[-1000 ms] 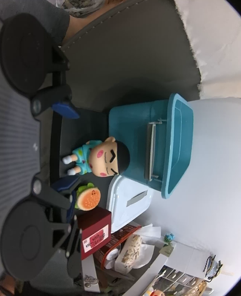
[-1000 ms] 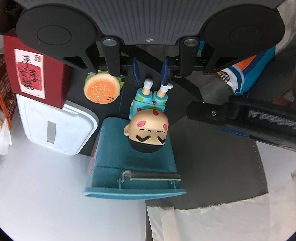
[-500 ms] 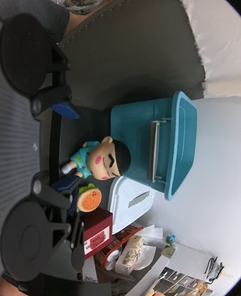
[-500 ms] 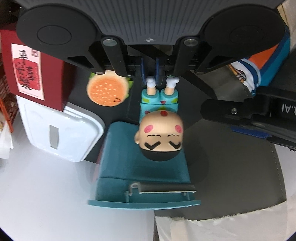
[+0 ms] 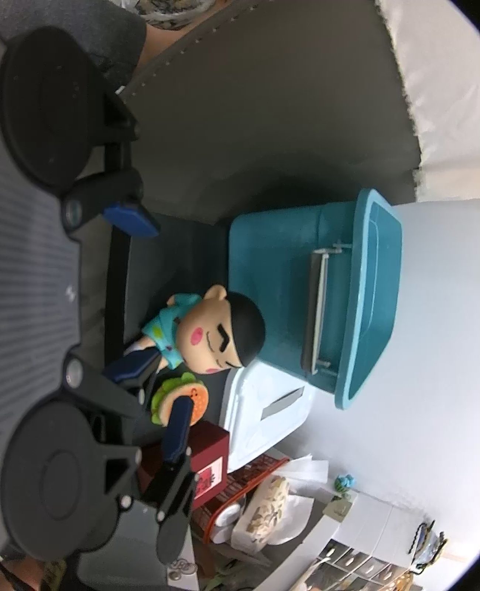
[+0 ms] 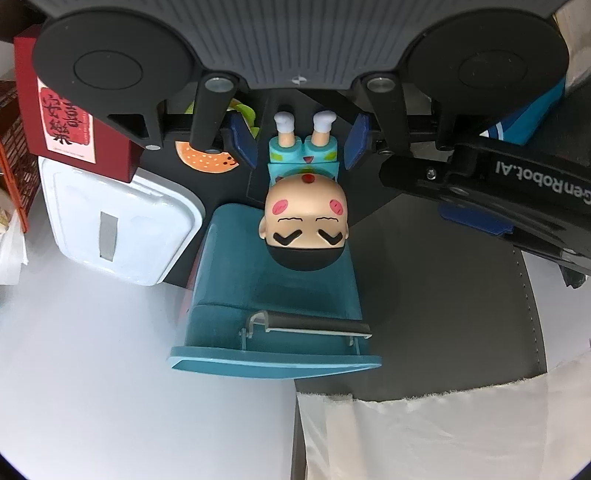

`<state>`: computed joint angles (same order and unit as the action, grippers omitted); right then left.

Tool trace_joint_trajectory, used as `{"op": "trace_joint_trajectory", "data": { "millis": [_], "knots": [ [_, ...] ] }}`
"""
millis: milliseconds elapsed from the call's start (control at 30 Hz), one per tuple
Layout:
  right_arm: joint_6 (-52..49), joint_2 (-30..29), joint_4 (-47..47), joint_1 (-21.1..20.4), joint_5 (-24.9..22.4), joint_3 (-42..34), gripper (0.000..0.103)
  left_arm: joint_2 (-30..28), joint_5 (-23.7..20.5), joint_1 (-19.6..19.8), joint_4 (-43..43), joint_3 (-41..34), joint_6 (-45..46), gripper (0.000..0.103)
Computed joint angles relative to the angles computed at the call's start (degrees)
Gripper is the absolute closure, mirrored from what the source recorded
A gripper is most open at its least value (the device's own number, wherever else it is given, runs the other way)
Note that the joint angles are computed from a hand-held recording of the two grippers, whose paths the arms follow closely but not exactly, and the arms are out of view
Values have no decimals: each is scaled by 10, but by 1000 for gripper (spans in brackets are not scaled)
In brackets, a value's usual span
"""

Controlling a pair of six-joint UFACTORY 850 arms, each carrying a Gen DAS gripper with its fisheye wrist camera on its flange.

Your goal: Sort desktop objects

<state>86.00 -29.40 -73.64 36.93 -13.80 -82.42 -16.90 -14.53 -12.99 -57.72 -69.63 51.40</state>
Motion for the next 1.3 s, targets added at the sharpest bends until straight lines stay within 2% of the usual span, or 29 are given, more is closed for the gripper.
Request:
{"op": "trace_joint_trajectory", "data": {
  "millis": [200,333,700,767,967,1300],
  "knots": [
    [-23,-11,20,1,-1,-12,45,0,-1,2,-10,-2,6,32],
    [-30,-25,23,2,-5,-26,37,0,-1,4,-16,-3,10,32],
    [-100,-80,73,-2,-8,-82,38,-12,2,10,-21,-20,-3,32],
    [-103,-79,79,-7,4,-80,44,-12,2,11,-22,-19,-3,32],
    [-51,-62,44,-15,28,-57,44,-11,1,7,-45,-19,23,32],
    [-115,-28,96,-17,49,-22,44,-12,-12,0,-84,-24,60,32]
  ]
}}
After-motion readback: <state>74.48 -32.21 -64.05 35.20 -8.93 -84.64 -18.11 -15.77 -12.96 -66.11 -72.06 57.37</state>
